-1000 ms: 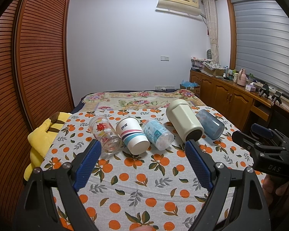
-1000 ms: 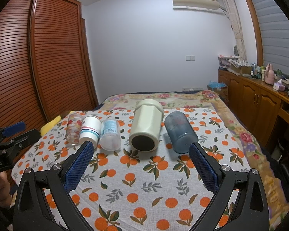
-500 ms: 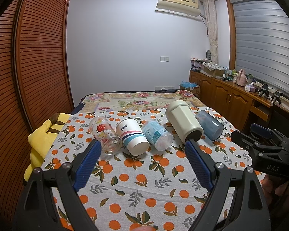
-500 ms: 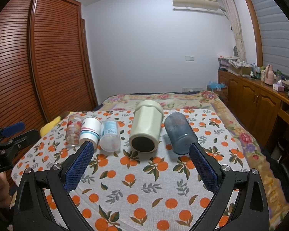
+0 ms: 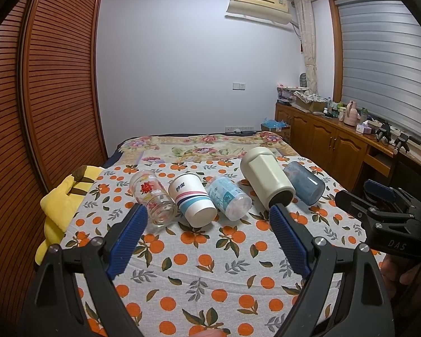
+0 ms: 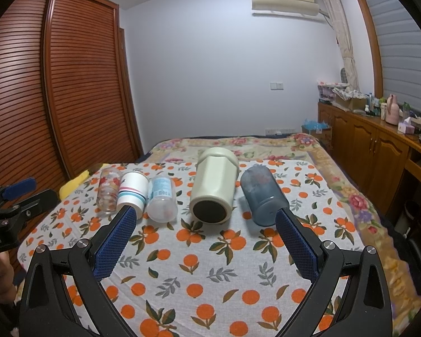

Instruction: Flip cup upright

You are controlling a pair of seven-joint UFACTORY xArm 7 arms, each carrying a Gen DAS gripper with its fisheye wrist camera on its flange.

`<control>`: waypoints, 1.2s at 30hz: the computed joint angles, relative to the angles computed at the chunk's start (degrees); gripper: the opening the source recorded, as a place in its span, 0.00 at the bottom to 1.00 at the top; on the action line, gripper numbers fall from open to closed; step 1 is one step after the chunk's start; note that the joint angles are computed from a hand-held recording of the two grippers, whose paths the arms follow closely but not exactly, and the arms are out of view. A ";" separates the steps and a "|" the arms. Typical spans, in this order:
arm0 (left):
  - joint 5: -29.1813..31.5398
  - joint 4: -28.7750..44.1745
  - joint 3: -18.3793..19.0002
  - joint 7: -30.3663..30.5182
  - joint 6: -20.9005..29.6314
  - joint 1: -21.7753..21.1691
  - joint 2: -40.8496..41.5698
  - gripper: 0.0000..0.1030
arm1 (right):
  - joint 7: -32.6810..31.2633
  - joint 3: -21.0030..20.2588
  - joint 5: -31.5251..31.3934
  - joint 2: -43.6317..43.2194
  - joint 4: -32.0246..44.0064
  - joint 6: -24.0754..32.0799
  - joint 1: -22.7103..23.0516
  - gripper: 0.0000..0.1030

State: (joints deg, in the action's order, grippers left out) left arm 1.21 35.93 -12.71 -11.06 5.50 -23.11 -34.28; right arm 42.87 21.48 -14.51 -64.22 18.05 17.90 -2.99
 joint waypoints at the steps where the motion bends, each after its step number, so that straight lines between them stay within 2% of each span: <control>1: 0.04 0.03 -0.16 -0.14 0.24 0.12 -0.14 0.87 | 0.07 0.06 0.00 0.02 0.04 0.03 0.00 0.98; 14: -0.40 1.17 0.64 0.55 1.94 -0.65 0.07 0.87 | -0.56 -0.72 -0.09 0.10 0.31 0.64 0.46 0.98; 15: -0.45 1.13 0.77 0.73 1.75 -0.71 0.35 0.87 | 0.33 0.54 0.15 0.98 1.18 0.87 0.06 0.98; 20: -0.08 1.64 0.38 1.16 1.86 0.34 2.40 0.87 | -0.15 -0.47 0.11 3.55 1.45 0.21 0.47 0.98; 23: 0.58 1.72 -0.18 1.02 1.36 1.36 3.91 0.87 | -1.05 -2.47 0.83 5.12 1.24 -0.83 1.47 0.98; 28: 0.33 2.71 1.17 2.26 1.23 0.66 7.60 0.87 | -2.58 -3.45 0.92 8.01 1.95 -1.98 0.57 0.98; 31: 0.97 3.17 0.62 2.43 0.67 1.67 9.23 0.87 | -4.28 -4.54 0.99 10.99 3.11 -2.55 0.24 0.97; 36: -1.73 4.42 4.42 6.07 1.05 -2.44 11.85 0.87 | -7.41 -6.43 1.30 16.00 5.63 -3.01 -0.13 0.94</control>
